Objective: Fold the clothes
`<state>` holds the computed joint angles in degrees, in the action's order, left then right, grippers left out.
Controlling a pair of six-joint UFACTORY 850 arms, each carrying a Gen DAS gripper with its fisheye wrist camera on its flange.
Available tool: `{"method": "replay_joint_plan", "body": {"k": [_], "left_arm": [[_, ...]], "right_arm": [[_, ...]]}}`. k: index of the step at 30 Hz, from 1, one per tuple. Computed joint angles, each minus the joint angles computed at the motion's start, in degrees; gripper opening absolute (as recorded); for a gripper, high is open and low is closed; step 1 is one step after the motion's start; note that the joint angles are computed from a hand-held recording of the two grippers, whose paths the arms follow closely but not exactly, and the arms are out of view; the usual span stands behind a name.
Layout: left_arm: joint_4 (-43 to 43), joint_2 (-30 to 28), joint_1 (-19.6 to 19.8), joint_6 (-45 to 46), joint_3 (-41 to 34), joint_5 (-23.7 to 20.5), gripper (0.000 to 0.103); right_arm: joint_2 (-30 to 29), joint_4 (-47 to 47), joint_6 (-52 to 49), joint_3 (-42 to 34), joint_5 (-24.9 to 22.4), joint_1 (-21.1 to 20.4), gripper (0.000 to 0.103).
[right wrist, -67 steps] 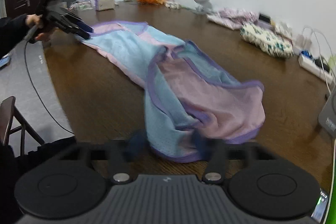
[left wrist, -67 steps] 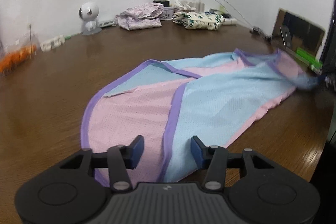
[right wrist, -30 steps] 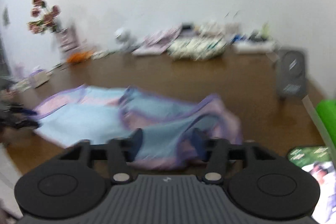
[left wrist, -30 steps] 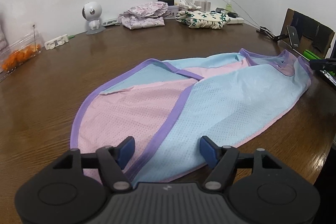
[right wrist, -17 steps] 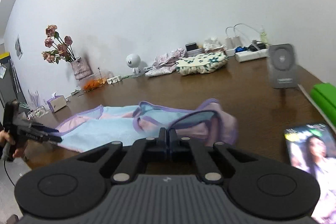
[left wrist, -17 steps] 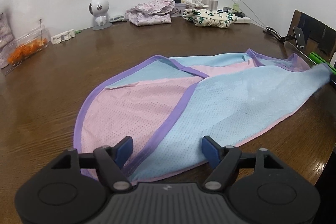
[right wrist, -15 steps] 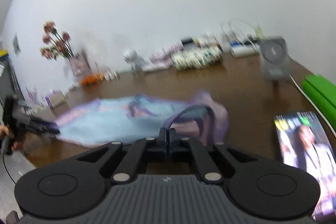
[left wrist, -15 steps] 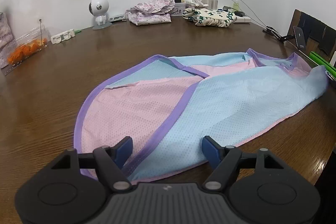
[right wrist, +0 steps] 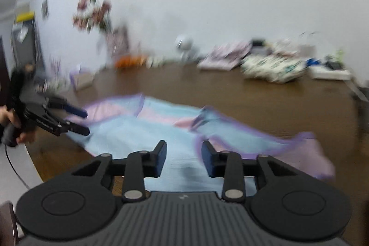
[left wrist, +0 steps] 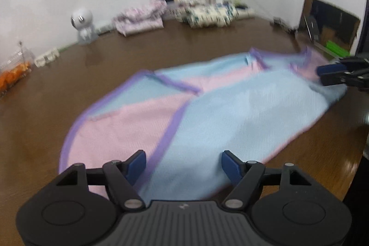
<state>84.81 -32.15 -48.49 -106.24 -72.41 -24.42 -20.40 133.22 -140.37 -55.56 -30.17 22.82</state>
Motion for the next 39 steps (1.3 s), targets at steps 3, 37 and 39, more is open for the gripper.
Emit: {"method": "replay_joint_plan", "body": {"k": [3, 37, 39], "left_arm": [[2.28, 2.01, -0.28, -2.93, 2.79, -0.59, 0.072], [-6.92, -6.83, 6.49, 20.41, -14.48, 4.42, 0.004], [-4.8, -5.17, 4.35, 16.05, -11.27, 2.12, 0.004]], "right_arm": [[-1.24, -12.38, 8.23, -1.39, 2.93, -0.28, 0.033], [-12.84, -38.64, 26.12, -23.94, -0.08, -1.42, 0.006], [-10.12, -39.1, 22.82, -20.34, 0.09, -1.13, 0.006]]}}
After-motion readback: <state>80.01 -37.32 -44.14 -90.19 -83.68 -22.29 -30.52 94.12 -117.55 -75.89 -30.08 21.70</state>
